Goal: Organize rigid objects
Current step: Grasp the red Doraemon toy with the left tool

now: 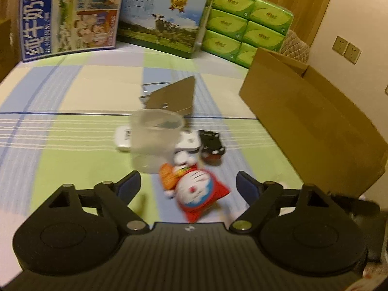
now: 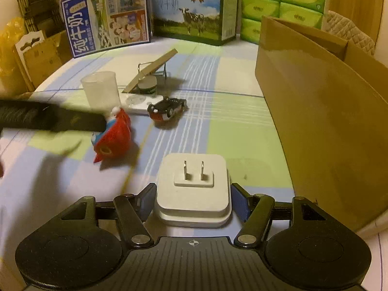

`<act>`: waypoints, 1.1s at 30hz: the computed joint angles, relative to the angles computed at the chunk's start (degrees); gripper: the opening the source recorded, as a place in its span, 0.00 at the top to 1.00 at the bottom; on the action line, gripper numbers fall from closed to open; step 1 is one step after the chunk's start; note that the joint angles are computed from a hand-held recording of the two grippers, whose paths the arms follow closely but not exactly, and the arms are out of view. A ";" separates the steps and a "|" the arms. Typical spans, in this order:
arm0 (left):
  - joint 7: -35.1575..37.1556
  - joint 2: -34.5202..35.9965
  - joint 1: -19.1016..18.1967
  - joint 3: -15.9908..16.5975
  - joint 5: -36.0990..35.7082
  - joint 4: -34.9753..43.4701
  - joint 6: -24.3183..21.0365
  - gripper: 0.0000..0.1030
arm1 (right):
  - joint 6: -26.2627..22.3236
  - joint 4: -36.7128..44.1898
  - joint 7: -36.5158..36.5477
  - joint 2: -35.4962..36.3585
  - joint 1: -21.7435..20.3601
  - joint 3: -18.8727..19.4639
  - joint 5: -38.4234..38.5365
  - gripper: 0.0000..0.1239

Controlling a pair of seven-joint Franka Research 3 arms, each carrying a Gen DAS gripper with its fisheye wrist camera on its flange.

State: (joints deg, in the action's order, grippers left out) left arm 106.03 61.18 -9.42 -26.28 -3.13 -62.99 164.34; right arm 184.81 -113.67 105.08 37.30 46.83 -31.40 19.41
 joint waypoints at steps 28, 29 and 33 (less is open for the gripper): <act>1.77 -3.07 -1.53 4.55 9.29 -6.58 3.57 0.60 | 4.28 -1.95 -4.79 0.78 2.93 -1.10 6.92 0.50; 1.70 -2.82 -2.00 5.09 9.71 -6.12 3.42 0.60 | 4.38 -1.77 -5.17 0.94 2.88 -1.01 7.54 0.50; 0.79 -2.22 -3.08 6.53 10.52 -4.95 2.47 0.60 | 4.53 -1.40 -6.58 1.39 3.23 -1.10 9.36 0.50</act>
